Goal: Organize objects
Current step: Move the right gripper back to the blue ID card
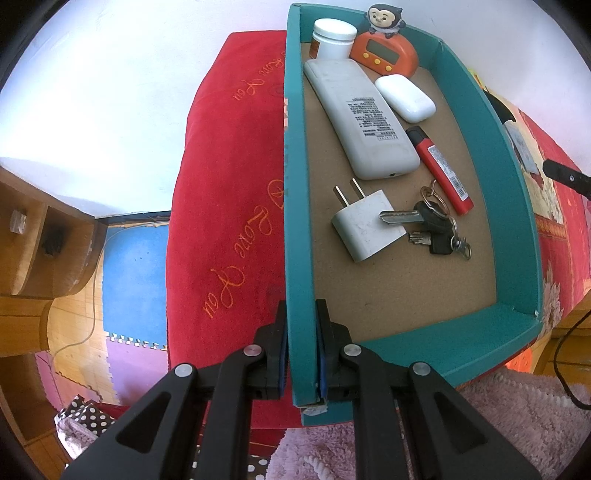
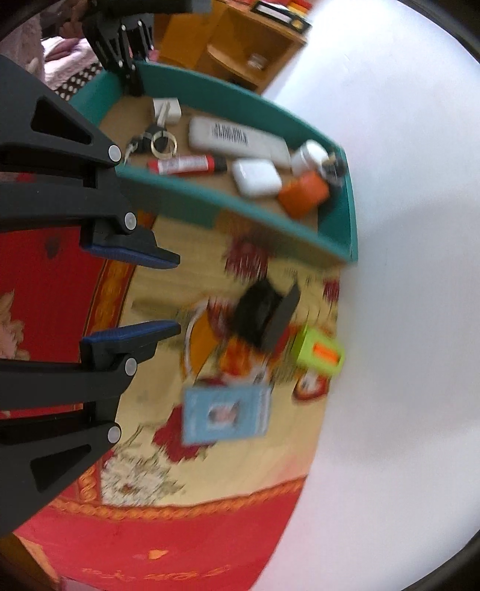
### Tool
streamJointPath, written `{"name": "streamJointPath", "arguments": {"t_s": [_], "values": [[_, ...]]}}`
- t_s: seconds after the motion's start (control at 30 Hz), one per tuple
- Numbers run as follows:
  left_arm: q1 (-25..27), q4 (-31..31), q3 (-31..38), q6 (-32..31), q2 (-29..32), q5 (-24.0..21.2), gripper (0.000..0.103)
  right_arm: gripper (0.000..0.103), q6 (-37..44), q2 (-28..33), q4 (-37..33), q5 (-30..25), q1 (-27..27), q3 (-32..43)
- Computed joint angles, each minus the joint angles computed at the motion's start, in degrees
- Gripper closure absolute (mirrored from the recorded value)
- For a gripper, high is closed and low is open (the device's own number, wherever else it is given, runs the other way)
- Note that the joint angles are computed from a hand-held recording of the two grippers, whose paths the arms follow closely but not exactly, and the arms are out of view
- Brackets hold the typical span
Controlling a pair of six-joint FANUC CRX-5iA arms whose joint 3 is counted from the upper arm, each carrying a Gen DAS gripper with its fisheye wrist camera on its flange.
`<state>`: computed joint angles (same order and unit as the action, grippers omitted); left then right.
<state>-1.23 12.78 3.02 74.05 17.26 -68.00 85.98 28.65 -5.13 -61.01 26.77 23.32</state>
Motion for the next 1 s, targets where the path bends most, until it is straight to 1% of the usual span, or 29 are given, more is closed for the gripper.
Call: {"name": "streamJointPath", "arguments": {"t_s": [0.07, 0.13, 0.17, 0.2, 0.43, 0.5, 0.53, 0.7, 0.87, 1.0], "values": [[0.0, 0.1, 0.1, -0.9, 0.1, -0.2, 0.092, 0.072, -1.4, 0.0, 0.7, 0.2, -0.8, -0.6], [0.0, 0.0, 0.2, -0.8, 0.2, -0.3, 0.092, 0.065, -2.4, 0.1, 1.4, 0.5, -1.4, -1.2], [0.0, 0.0, 0.2, -0.9, 0.2, -0.3, 0.092, 0.059, -2.8, 0.1, 1.8, 0.7, -1.6, -1.5], [0.0, 0.0, 0.2, -0.9, 0.2, -0.4, 0.092, 0.056, -3.2, 0.0, 2.2, 0.9, -1.8, -1.8], [-0.1, -0.3, 0.7, -0.8, 0.6, -0.4, 0.092, 0.053, -5.4, 1.3, 3.3, 1.3, -3.6, -1.3], [0.0, -0.2, 0.6, -1.0, 0.5, -0.4, 0.092, 0.047, -5.4, 2.2, 3.6, 1.1, -3.8, -0.5], [-0.1, -0.2, 0.6, -0.9, 0.6, -0.4, 0.092, 0.046, -5.6, 2.7, 4.3, 1.1, -3.8, -0.2], [-0.1, -0.2, 0.5, -1.2, 0.5, -0.4, 0.092, 0.045, -6.0, 6.1, 6.0, 0.7, -4.1, 3.4], [-0.1, -0.1, 0.5, -1.4, 0.5, -0.4, 0.092, 0.045, -6.4, 10.3, 5.5, -1.9, -4.7, 9.1], [-0.1, 0.0, 0.4, -1.2, 0.5, -0.4, 0.092, 0.044, -6.1, 12.4, 6.6, -3.0, -4.4, 11.4]]}}
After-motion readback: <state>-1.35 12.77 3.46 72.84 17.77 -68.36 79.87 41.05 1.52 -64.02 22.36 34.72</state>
